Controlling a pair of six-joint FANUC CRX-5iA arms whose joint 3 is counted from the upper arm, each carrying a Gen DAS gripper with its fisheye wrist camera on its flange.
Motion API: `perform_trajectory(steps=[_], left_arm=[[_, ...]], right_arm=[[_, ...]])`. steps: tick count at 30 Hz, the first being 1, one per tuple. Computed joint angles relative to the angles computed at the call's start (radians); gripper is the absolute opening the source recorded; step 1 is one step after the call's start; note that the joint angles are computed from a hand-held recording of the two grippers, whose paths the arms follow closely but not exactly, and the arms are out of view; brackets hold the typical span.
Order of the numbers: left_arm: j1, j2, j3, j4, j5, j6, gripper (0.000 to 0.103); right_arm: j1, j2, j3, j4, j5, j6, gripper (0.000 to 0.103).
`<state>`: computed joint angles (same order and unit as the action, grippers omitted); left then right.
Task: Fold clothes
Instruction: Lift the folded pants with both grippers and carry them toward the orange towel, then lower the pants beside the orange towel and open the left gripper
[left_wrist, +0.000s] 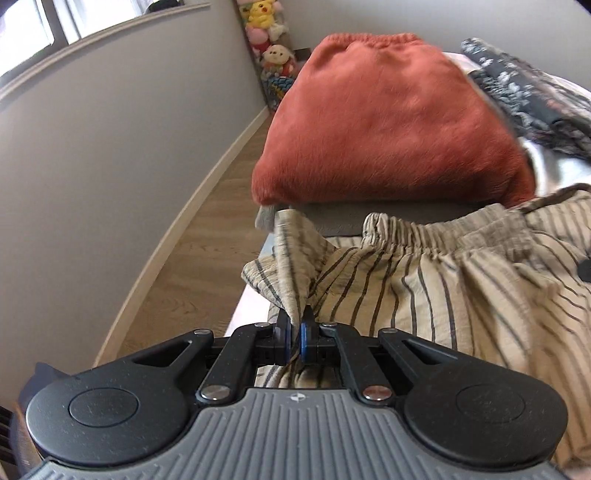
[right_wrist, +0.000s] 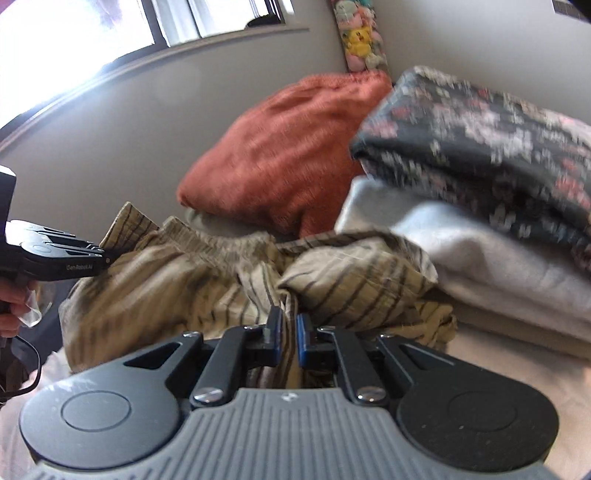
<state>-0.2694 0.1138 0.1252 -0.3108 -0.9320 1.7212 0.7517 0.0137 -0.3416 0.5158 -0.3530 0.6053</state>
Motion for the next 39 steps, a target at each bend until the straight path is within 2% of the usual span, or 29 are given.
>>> perform_trajectory(steps=[5,10,12,13,15,18,23,27,31,36,39], left_arm=[[0.025,0.021,-0.044,0.037,0.043,-0.007,0.003],[0.027,0.02,-0.069,0.035,0.059,0.011,0.004],[0.023,0.009,-0.068,0.025,0.05,0.021,0.005],[0.02,0.0,-0.069,0.016,0.046,0.029,0.007],[0.011,-0.032,-0.075,-0.012,0.041,0.056,0.015],[-0.013,-0.087,-0.085,-0.066,0.018,0.114,0.026],[-0.11,-0.141,-0.053,-0.172,-0.053,0.204,0.03],[-0.162,-0.156,-0.05,-0.095,-0.045,0.165,0.03],[-0.216,-0.138,-0.048,-0.012,-0.029,0.094,0.04],[-0.276,-0.115,-0.048,0.056,-0.036,0.041,0.04],[-0.301,-0.098,-0.045,0.039,-0.055,0.033,0.04]], right_arm=[[-0.013,0.034,0.015,-0.084,-0.002,0.074,0.009],[-0.022,0.047,0.005,-0.097,0.023,0.107,0.009],[-0.025,0.041,0.027,-0.182,0.008,0.181,0.012],[-0.029,0.032,0.04,-0.237,-0.002,0.226,0.014],[-0.036,-0.001,0.033,-0.281,-0.007,0.262,0.032],[-0.039,-0.072,-0.028,-0.227,0.009,0.219,0.037],[-0.055,-0.165,-0.151,0.035,0.046,-0.011,0.036],[-0.059,-0.177,-0.139,0.032,0.02,0.021,0.036],[-0.047,-0.201,-0.093,-0.125,-0.027,0.144,0.036],[-0.022,-0.222,-0.006,-0.482,-0.133,0.44,0.036],[-0.008,-0.216,0.011,-0.582,-0.18,0.522,0.036]])
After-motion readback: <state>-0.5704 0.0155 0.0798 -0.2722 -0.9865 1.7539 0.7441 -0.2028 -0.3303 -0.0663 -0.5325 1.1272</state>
